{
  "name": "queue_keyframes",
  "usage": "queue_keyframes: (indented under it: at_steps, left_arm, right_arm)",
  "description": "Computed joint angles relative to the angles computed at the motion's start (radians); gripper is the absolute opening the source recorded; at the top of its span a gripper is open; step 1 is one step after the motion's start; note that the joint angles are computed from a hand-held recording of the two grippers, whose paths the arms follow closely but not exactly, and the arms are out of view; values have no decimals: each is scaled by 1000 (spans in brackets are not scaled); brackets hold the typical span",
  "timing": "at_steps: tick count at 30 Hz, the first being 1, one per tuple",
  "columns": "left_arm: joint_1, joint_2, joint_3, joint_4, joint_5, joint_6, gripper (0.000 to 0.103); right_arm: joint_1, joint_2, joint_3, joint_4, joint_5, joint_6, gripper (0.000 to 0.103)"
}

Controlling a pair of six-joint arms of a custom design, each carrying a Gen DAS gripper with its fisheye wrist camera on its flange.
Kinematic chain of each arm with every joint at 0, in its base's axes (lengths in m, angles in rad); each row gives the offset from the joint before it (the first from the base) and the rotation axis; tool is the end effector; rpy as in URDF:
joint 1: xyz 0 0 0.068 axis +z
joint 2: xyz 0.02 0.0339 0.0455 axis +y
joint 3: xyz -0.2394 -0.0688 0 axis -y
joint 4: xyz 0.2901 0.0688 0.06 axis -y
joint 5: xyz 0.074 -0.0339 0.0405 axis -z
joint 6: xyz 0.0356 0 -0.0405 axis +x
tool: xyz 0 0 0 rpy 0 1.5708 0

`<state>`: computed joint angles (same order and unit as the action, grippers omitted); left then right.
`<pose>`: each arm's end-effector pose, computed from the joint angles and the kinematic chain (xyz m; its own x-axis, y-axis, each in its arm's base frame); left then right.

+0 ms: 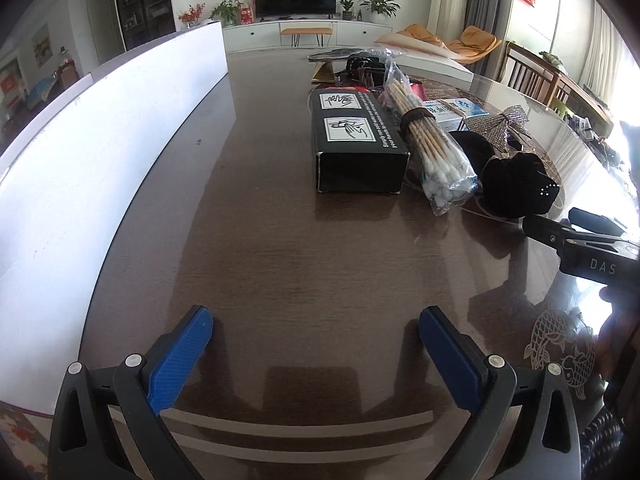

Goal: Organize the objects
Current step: 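Reach the left gripper to the black printed box and close on it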

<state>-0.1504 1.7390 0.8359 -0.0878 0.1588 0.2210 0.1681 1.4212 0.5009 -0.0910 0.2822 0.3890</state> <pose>0.3419 -0.0575 0.0676 -0.7558 0.3334 -0.5636 0.4092 0.9124 -0.0090 0.2631 0.0346 0.0640 -0.7788 0.2373 -0.5806 0.3030 0.9528 -0.0171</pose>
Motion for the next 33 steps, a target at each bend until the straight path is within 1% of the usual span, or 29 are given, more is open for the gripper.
queue_keyframes:
  at_steps: [2, 5, 8, 11, 13, 16, 19, 20, 21, 23, 24, 25, 26, 28, 30, 33]
  left_arm:
    - [24, 10, 25, -31, 21, -10, 103]
    - [64, 41, 109, -123, 121, -53, 103]
    - [85, 62, 184, -149, 214, -115, 103]
    - [65, 130, 307, -171, 260, -184, 103]
    - [29, 201, 412, -193, 243, -214, 103]
    - [-43, 329, 574, -266, 136, -205, 103]
    - [-69, 440, 691, -322, 35, -183, 103]
    - [-67, 462, 711, -328, 36, -178, 102]
    - [-63, 477, 726, -336, 39, -179, 97]
    - [-52, 458, 694, -301, 31, -162, 80]
    - [-47, 441, 668, -284, 26, -145, 65]
    - [-41, 419, 635, -267, 23, -120, 59]
    - [-31, 395, 595, -249, 26, -97, 59]
    - [3, 321, 476, -192, 67, -53, 59]
    - [30, 241, 355, -142, 75, -7, 59]
    - [56, 165, 253, -122, 76, 39, 59]
  right_arm:
    - [0, 2, 1, 2, 0, 0, 103]
    - [-4, 3, 1, 3, -3, -4, 103]
    - [-4, 3, 1, 3, -3, -4, 103]
    - [-4, 3, 1, 3, -3, -3, 103]
    - [-4, 3, 1, 3, -3, -3, 103]
    - [-4, 3, 1, 3, -2, -2, 103]
    - [-4, 3, 1, 3, -2, -2, 103]
    - [-4, 3, 1, 3, -2, -2, 103]
    - [-4, 3, 1, 3, -2, -2, 103]
    - [-4, 2, 1, 3, -2, -2, 103]
    - [-4, 4, 1, 3, -2, -2, 103]
    - [-4, 4, 1, 3, -2, -2, 103]
    - [-4, 3, 1, 3, -2, -2, 103]
    - [-4, 4, 2, 3, -2, -2, 103]
    - [-4, 2, 1, 2, -2, -2, 103]
    - [-4, 4, 2, 4, -2, -1, 103]
